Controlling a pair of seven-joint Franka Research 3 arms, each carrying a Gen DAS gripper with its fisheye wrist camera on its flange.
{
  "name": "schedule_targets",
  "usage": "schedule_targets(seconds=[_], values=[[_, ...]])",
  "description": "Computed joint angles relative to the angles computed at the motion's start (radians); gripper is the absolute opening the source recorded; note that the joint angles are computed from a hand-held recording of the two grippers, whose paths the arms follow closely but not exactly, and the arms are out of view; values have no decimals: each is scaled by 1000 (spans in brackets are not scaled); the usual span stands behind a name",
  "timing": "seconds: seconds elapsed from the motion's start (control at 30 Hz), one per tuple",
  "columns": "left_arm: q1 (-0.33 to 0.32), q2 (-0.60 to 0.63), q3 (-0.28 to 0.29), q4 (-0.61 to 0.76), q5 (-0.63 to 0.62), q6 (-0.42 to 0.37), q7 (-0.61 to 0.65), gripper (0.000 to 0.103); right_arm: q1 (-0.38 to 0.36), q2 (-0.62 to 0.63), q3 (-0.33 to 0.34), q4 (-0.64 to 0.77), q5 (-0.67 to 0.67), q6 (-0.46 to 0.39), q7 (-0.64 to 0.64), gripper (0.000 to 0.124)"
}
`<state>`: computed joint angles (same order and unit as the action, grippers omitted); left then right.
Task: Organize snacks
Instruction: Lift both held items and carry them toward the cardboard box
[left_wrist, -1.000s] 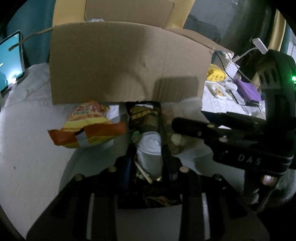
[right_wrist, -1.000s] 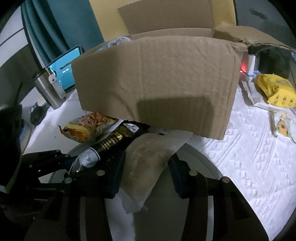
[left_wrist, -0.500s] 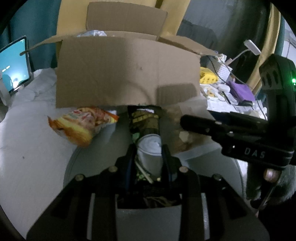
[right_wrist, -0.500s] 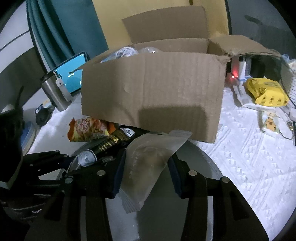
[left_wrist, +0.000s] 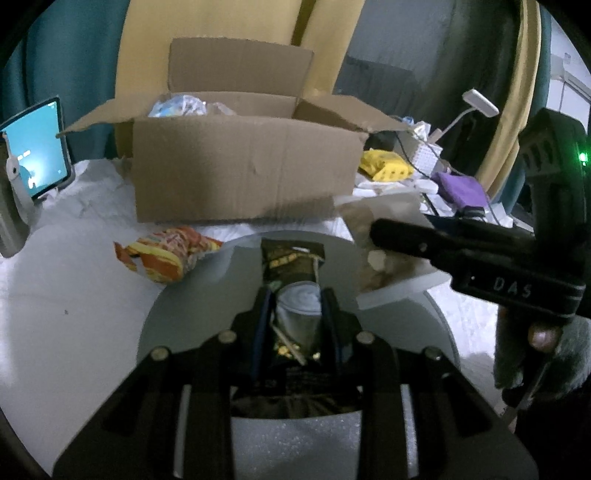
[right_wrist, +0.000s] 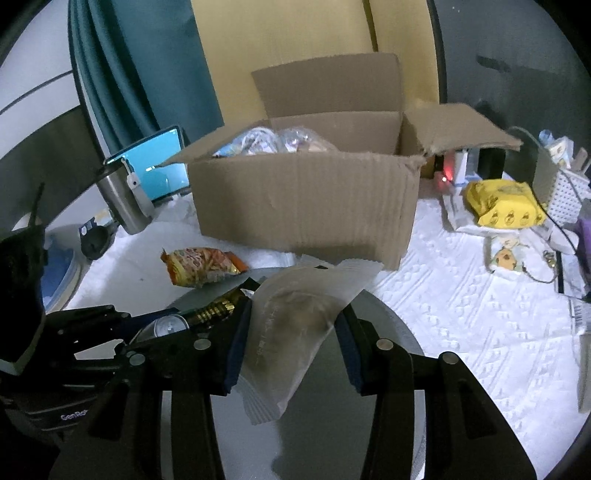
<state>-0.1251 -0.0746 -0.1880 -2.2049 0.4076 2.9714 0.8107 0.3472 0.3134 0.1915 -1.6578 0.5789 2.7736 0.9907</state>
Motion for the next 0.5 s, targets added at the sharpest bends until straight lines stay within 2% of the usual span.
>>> schedule_targets(seconds=[0.5], values=[[36, -89, -16, -14, 75, 19, -40, 28, 6, -87, 9, -56, 57, 61, -61, 47]])
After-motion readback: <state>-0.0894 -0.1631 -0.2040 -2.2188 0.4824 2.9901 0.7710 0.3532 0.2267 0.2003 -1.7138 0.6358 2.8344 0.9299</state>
